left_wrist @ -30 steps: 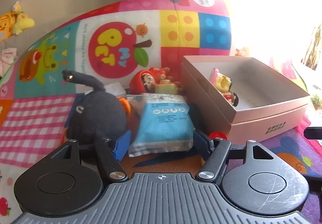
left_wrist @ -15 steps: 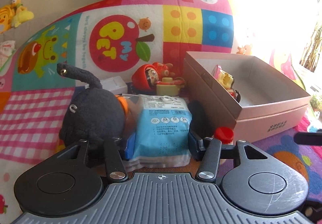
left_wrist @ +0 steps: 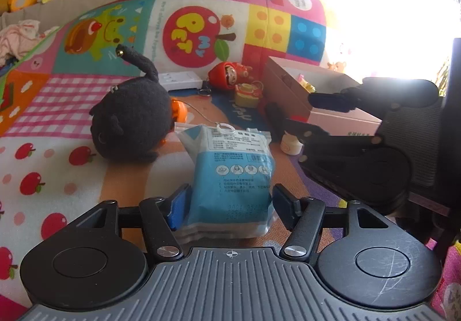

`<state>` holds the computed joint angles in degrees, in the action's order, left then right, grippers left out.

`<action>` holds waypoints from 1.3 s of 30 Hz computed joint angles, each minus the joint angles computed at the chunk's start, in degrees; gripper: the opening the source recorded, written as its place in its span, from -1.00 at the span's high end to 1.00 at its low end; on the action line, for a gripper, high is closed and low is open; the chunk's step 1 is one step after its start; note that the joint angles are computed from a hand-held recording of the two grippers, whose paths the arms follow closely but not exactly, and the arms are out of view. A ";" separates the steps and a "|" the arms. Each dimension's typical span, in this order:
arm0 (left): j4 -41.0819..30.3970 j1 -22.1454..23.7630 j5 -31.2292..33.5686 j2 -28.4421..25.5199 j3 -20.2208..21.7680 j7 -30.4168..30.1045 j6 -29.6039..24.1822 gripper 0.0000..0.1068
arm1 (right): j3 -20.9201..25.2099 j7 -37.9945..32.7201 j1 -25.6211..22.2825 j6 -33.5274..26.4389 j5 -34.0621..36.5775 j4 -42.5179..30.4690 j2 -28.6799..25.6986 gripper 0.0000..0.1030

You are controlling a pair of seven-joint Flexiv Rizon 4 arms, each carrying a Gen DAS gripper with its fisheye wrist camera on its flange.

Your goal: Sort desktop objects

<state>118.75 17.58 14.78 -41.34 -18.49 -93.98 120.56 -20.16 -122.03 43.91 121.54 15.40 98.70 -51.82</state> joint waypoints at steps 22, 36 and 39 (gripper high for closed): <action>2.04 0.64 1.23 0.94 -0.50 -0.23 -0.33 -0.80 | 4.66 4.06 -6.36 -4.97 -7.01 10.91 9.96 0.91; 2.21 -1.30 -1.44 1.47 0.80 -0.49 -1.01 -0.87 | 16.85 25.56 -18.59 -14.81 -19.12 6.66 10.47 -0.13; 2.30 -1.07 -1.31 1.39 0.61 -0.52 -0.85 -0.87 | 15.70 28.27 -18.11 -17.37 -21.50 5.39 9.71 0.27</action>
